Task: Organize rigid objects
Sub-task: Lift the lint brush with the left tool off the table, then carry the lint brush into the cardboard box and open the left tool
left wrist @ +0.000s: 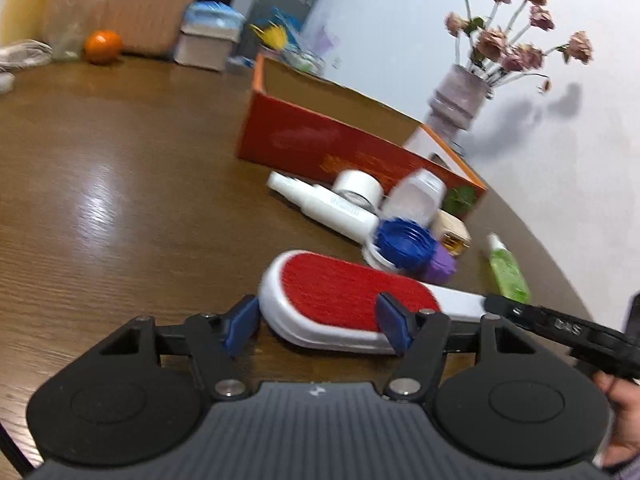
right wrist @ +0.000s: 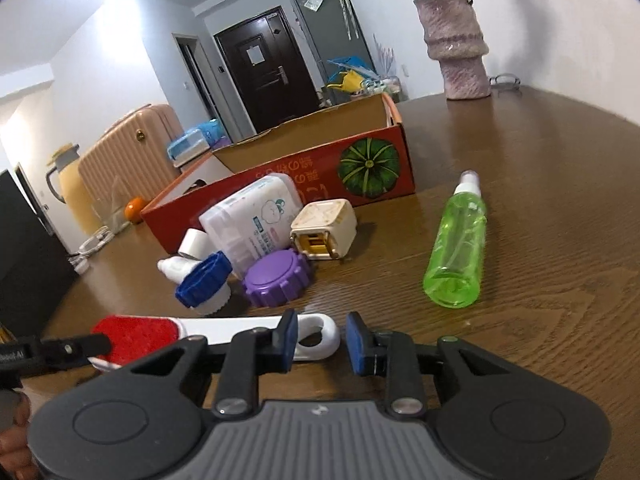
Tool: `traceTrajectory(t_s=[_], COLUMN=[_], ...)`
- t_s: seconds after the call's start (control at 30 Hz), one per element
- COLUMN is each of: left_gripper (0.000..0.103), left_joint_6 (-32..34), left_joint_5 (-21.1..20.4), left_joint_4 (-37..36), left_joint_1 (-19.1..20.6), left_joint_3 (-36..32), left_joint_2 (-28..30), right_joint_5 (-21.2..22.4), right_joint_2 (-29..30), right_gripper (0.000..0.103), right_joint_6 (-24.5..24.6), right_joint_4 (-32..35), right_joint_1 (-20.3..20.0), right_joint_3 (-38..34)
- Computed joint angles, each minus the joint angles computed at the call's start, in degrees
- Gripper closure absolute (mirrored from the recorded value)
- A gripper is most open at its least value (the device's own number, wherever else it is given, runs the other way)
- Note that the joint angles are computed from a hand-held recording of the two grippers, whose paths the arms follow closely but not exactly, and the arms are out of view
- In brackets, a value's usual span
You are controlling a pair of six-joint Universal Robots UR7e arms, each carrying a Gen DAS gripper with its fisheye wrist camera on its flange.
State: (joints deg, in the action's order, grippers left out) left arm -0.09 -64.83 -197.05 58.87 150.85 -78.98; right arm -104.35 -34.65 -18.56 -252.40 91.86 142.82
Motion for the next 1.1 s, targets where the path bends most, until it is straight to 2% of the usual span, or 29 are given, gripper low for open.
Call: traceTrajectory(t_s=[0.07, 0.1, 0.17, 0.23, 0.27, 0.3, 0.37, 0.47, 0.63, 0.83, 0.93, 1.1], left_gripper=[0.036, 0.033, 0.028, 0.027, 0.027, 0.031, 0.035, 0.05, 0.051, 0.052, 0.052, 0.053], left_joint_6=[1.16, 1.23, 1.92, 4.63, 6.01, 6.94, 6.28, 5.61, 5.78, 4.7, 4.67, 9.93], left_joint_5=[0.92, 2.72, 7.53, 13.23, 14.68, 14.74, 12.21, 7.97, 8.17, 10.15, 11.33, 10.12], left_joint_4=[-0.7, -0.8, -4.73, -10.9, -13.0, -13.55, -10.81, -6.41, -6.69, -6.83, -9.46, -9.85], left_joint_1=[-0.62, -1.52, -3.94, -6.8, -7.61, -7.8, -6.5, -4.26, -4.62, -6.89, -8.54, -8.34], left_joint_3=[0.25, 0.51, 1.67, 3.1, 3.49, 3.56, 2.84, 1.39, 1.5, 3.75, 4.78, 0.22], left_joint_2=[0.3, 0.45, 2.12, 5.11, 6.18, 6.51, 4.94, 2.54, 2.65, 1.37, 1.04, 2.01], right_joint_5=[2.34, 2.32, 2.18, 2.31, 2.18, 2.04, 1.73, 1.33, 1.11, 0.57, 0.56, -0.98], right_joint_2=[-0.63, -0.53, 0.07, 0.36, 0.42, 0.4, 0.35, 0.42, 0.31, 2.49, 2.69, -1.52], right_gripper=[0.08, 0.087, 0.089, 0.089, 0.089, 0.089, 0.088, 0.088, 0.089, 0.089, 0.089, 0.089], right_joint_6=[0.99, 1.31, 1.31, 1.42, 1.32, 1.21, 1.1, 0.83, 0.5, 0.17, -0.43, -2.34], right_joint_4=[0.39, 0.1, -0.82, -1.12, -1.05, -0.86, -0.53, -0.5, -0.32, -5.76, -8.42, -4.17], right_joint_1=[-1.41, -1.52, -1.6, -1.67, -1.58, -1.47, -1.25, -1.02, -0.8, 0.39, 1.69, 4.1], right_joint_3=[0.62, 0.65, 0.59, 0.57, 0.51, 0.43, 0.21, 0.03, 0.09, 0.4, 1.08, -0.65])
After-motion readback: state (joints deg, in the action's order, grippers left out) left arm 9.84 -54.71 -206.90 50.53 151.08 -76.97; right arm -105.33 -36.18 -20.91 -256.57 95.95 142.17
